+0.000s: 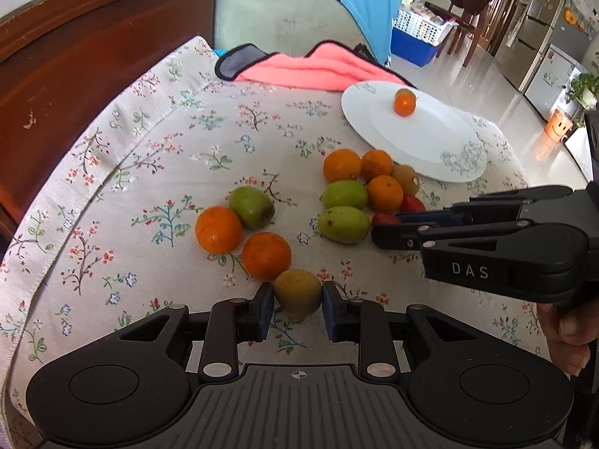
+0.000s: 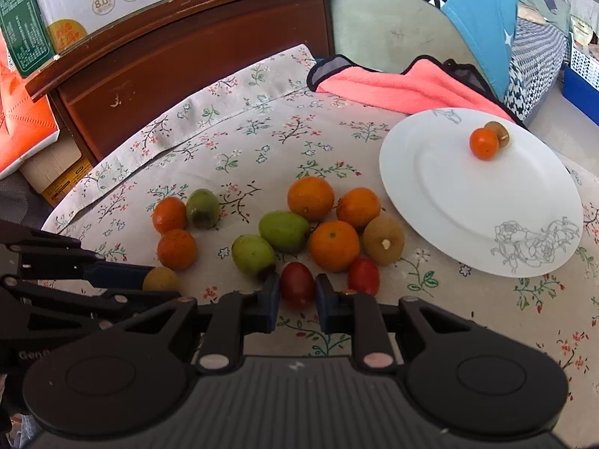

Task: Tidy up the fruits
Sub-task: 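Grasp a second brown kiwi with the left gripper while the right grasps a cherry tomato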

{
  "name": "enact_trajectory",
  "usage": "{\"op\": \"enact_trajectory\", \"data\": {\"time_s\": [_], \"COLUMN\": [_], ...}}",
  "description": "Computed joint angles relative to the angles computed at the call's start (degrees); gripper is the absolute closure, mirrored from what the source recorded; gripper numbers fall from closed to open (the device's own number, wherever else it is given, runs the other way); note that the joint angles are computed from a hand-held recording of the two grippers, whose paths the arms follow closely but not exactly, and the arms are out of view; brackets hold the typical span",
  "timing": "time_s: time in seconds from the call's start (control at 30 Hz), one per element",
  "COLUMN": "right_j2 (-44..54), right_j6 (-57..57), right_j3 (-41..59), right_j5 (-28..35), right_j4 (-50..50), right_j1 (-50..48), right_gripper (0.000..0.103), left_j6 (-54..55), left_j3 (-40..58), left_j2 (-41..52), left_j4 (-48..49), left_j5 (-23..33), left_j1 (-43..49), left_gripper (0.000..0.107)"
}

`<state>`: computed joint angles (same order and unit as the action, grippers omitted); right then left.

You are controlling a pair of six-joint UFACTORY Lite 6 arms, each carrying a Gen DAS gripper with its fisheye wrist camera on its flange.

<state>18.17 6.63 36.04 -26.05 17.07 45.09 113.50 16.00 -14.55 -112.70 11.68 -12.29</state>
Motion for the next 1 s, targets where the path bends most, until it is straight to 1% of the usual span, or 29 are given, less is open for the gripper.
{"op": "enact_trajectory", "data": {"time_s": [0.2, 0.4, 0.53, 0.6, 0.7, 0.8, 0.83, 1.0], "right_j2": [-3.6, -4.6, -7.2, -8.6, -10.7, -12.4, -12.9, -16.6], "right_j6": [1.4, 1.0, 0.9, 0.4, 0.0, -0.4, -0.7, -1.8], "right_j3": [-2.5, -2.9, -4.5, -5.0, -5.9, -6.6, -6.8, -8.1], "right_j5": [-0.6, -0.5, -1.2, -1.2, -0.9, -0.5, -0.4, 0.3], "right_j4": [-1.4, -0.5, 0.0, 0.7, 1.6, 2.2, 2.6, 3.3], "right_j1": [0.2, 0.1, -0.5, -1.1, -2.4, -3.9, -4.3, -6.5], "right_gripper": [0.083, 0.083, 0.083, 0.083, 0.083, 0.083, 0.083, 0.083], "left_j6": [-0.5, 4.4, 3.0, 2.4, 4.0, 1.7, 2.4, 17.3], "left_j3": [0.4, 1.2, 2.8, 3.9, 6.3, 8.7, 9.3, 13.3], "left_j2": [-1.2, -1.3, -1.0, -0.6, 1.4, 3.6, 4.0, 6.4], "left_j4": [-0.2, -6.5, -6.3, -6.5, -9.9, -9.4, -10.7, -26.5], "left_j5": [-0.5, -1.9, -2.1, -2.3, -2.6, -2.3, -2.6, -4.8], "left_j1": [-0.3, -2.0, -2.4, -3.0, -4.1, -4.9, -5.6, -10.2], "left_gripper": [0.082, 0.082, 0.082, 0.082, 0.082, 0.082, 0.082, 0.082]}}
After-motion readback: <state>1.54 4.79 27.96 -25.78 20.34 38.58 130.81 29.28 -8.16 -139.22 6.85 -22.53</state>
